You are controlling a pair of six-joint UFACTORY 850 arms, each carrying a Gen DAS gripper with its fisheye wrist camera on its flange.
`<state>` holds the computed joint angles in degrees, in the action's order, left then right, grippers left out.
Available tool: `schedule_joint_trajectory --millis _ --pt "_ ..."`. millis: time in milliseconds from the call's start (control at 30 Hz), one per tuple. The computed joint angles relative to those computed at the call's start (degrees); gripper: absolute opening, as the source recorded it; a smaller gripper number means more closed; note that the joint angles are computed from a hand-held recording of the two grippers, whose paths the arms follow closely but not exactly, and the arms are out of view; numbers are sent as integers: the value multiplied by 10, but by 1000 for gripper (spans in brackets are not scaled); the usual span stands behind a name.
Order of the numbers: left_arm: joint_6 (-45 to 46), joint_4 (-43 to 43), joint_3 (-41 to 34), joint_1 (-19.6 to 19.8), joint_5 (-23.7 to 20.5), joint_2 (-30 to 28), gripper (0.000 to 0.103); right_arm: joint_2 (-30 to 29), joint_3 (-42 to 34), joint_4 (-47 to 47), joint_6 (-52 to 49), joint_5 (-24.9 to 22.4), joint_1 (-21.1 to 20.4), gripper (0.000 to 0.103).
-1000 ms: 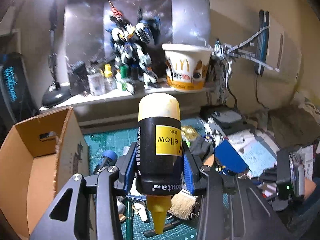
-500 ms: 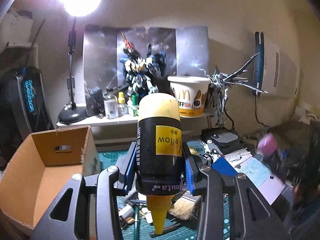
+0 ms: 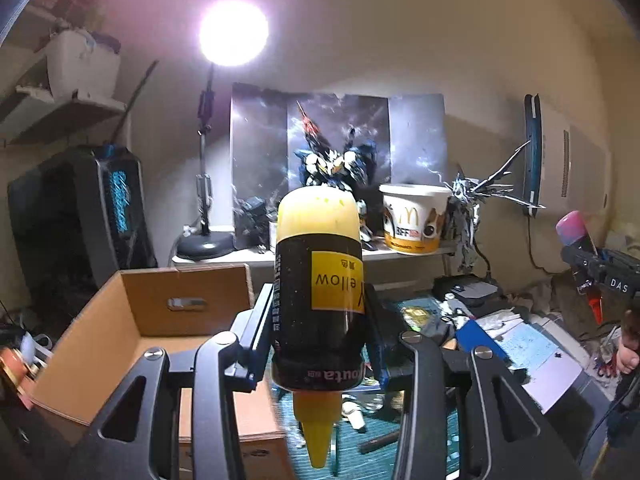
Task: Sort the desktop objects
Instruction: 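Lift both bottles and carry them over the cardboard box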
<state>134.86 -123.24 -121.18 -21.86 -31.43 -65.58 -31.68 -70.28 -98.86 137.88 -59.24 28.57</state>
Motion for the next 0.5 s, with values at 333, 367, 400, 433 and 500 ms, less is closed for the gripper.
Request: schedule_joint_trajectory --millis 333,367,400,433,500 --pt "14 -35 -1 18 30 2 40 -14 -7 -30 16 24 -3 38" --pt "17 -38 0 19 32 2 40 -17 -10 -33 15 30 -5 38" --pt "22 -44 1 20 33 3 40 -19 -13 -35 14 36 -7 38" --pt "30 -52 3 21 36 3 40 -22 -16 -37 13 42 -8 38" --pt "35 -58 2 22 43 3 40 -26 -22 -42 13 47 -10 38"
